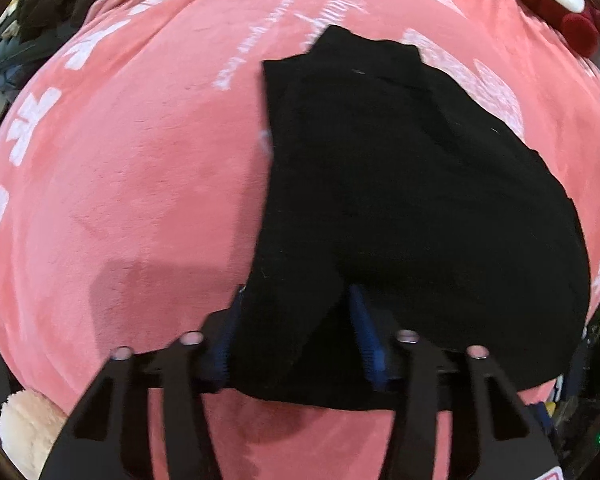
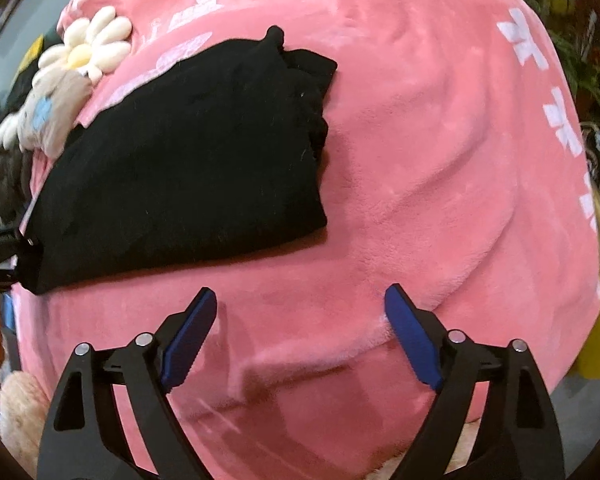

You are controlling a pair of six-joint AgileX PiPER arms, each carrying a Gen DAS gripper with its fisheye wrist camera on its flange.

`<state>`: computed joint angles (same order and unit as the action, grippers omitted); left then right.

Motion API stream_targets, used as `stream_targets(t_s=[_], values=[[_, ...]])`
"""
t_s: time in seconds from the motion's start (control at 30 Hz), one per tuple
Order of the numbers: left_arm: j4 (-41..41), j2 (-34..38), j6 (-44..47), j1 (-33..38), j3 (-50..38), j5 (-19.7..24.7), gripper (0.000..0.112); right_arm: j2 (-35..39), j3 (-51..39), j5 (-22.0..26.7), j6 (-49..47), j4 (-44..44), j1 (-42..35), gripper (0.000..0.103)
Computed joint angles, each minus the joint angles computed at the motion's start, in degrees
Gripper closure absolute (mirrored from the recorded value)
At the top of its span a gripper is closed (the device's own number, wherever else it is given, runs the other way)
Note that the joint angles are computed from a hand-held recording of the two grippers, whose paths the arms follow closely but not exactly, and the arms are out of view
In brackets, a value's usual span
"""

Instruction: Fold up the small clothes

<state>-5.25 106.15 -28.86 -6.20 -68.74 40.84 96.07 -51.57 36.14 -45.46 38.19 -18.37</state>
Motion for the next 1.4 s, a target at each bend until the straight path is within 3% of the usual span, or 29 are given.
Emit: stream_targets(t_s=[0.07, 0.17, 0.27, 0.4, 0.43, 0.47, 0.5, 0.53, 0.63, 0.73, 0.93, 1.03, 1.2, 1.27, 1.33, 1.4], values=[[-2.0, 0.6, 1.4, 0.2, -1.4, 1.1, 0.089, 0.7, -0.4, 1.0, -1.1, 2.3, -1.1, 0.018], [-4.8, 1.7, 3.0, 1.2, -3.2, 2.4, 0.1, 1.1, -1.2, 3.8, -4.9, 7.3, -3.5, 0.018], [-7.8, 0.9, 4.7, 2.5, -1.6, 1.7, 0.101, 2.9, -4.6, 10.2, -9.7, 14.9, -7.1, 0.018], [-7.8, 1.5, 4.8, 2.5, -2.4, 1.9, 0.102, 9.0, -13.6, 13.0, -2.7, 11.8, -4.8, 0.019], [-7.6, 0.9, 4.5, 2.4, -1.9, 2.0, 0.102, 10.6, -15.4, 12.9, -1.9, 11.6, -4.0, 0.034], [-7.4, 0.8, 3.9, 2.3, -1.9, 2.1, 0.103, 12.4, -17.1, 13.8, -1.2, 10.6, -3.2, 0.073], [-7.3, -0.2, 3.3, 1.9, -0.9, 1.9, 0.103, 14.0, -19.0, 14.6, 0.7, 8.2, -2.2, 0.095], [-7.1, -0.1, 2.4, 1.5, -1.1, 1.9, 0.104, 15.2, -19.8, 14.7, 1.0, 7.7, -1.7, 0.096], [-7.0, -2.7, 2.6, 0.8, -1.1, 2.5, 0.105, 12.2, -16.8, 11.6, -3.6, 7.4, -0.7, 0.096], [-3.7, -5.1, 1.3, -2.7, -4.9, 4.7, 0.105, 9.4, -12.7, 9.3, -10.1, 10.8, -1.9, 0.084], [0.1, -5.2, -2.2, -13.3, -20.3, 10.2, 0.105, 6.4, -8.3, 15.0, -18.6, 22.9, -12.0, 0.075], [1.6, -0.9, -2.6, -20.0, -31.9, 14.2, 0.105, 4.8, -6.7, 16.9, -21.0, 26.6, -16.6, 0.057], [2.8, 11.7, -3.1, -29.9, -48.8, 20.2, 0.104, 4.8, -6.6, 19.4, -19.5, 28.5, -20.4, 0.056], [3.8, 17.6, -4.6, -32.2, -54.3, 24.3, 0.095, 5.5, -7.0, 19.8, -18.5, 28.0, -21.0, 0.055], [2.7, 20.3, -5.9, -33.8, -53.7, 25.6, 0.091, 6.5, -7.9, 20.3, -17.4, 27.3, -21.2, 0.055], [-0.2, 17.2, -6.1, -34.0, -45.7, 21.8, 0.092, 6.4, -8.1, 20.6, -17.6, 27.4, -20.8, 0.054]])
